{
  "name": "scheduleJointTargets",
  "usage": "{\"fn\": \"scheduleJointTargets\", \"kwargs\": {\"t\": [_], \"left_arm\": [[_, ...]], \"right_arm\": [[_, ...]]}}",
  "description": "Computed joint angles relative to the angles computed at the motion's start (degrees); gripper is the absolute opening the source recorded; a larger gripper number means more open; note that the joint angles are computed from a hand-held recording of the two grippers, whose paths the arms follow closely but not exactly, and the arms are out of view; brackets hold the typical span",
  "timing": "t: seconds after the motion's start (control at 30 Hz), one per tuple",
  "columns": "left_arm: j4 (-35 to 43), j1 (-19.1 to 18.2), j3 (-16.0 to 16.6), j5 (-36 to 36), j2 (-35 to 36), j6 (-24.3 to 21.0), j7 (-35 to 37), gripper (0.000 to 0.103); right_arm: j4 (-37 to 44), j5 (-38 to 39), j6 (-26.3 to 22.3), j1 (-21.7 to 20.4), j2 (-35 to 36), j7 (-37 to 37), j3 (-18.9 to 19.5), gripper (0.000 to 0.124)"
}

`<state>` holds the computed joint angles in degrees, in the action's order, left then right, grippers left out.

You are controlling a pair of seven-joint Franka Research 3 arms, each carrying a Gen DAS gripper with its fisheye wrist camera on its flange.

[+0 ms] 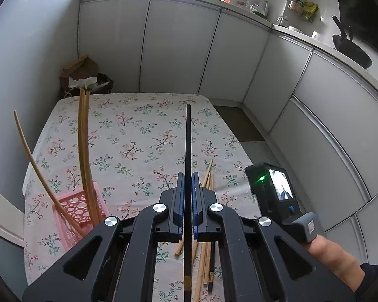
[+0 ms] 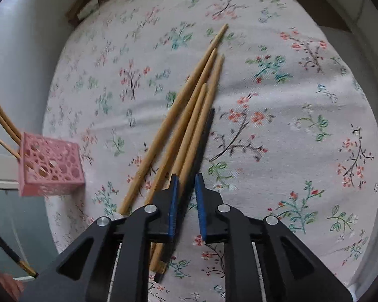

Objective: Organize utensils
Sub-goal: 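Pinch a wooden chopstick with the right gripper while the left gripper holds the dark stick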

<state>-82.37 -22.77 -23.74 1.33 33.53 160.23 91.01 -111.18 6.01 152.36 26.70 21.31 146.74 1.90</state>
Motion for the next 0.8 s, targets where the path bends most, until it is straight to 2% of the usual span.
{"fn": "scheduleJointTargets", "kwargs": {"t": [0.1,0.2,0.33,0.4,0.43,0.47,0.5,0.57,0.7,0.8], "left_arm": [[0.1,-0.1,0.2,0.0,-0.1,-0.2,-0.6,0.004],[0.0,0.5,-0.1,-0.4,-0.3,-0.1,-0.4,0.004],[-0.2,0.9,-0.3,-0.7,-0.4,0.3,0.1,0.004],[0.1,0.5,0.1,-0.4,-0.3,0.0,-0.3,0.004],[0.3,0.4,0.1,-0.4,-0.3,-0.1,-0.4,0.004],[0.3,0.3,0.1,-0.3,-0.3,-0.3,-0.4,0.004],[0.2,0.3,0.2,-0.1,-0.4,-0.2,-0.4,0.004],[-0.5,0.4,0.1,0.0,-0.9,0.0,0.0,0.004],[-0.9,0.6,0.1,0.1,-1.3,0.5,0.1,0.004],[-0.5,1.1,-0.3,-0.6,-0.9,0.4,0.2,0.004]], "right_arm": [[1.0,-2.1,-2.3,0.5,0.1,-0.3,-0.4,0.015],[-0.4,1.6,-1.7,-1.9,-0.8,-5.1,1.6,0.013],[-1.9,1.3,-2.3,-1.6,-2.3,-7.3,1.3,0.012],[0.9,-0.9,-5.9,-0.7,-0.9,-6.5,0.5,0.016],[2.8,-4.0,-8.6,0.6,-0.2,-4.8,-0.7,0.016],[5.6,-10.6,-14.0,3.2,0.6,-1.1,-3.2,0.016],[6.8,-13.3,-16.2,3.9,1.1,0.6,-3.8,0.016],[4.1,-10.6,-13.0,1.5,-0.2,0.8,-2.3,0.016],[0.3,-13.8,-8.0,1.2,-3.5,2.9,-2.3,0.011],[1.1,-12.2,-9.0,0.1,-2.5,0.8,-1.0,0.011]]}}
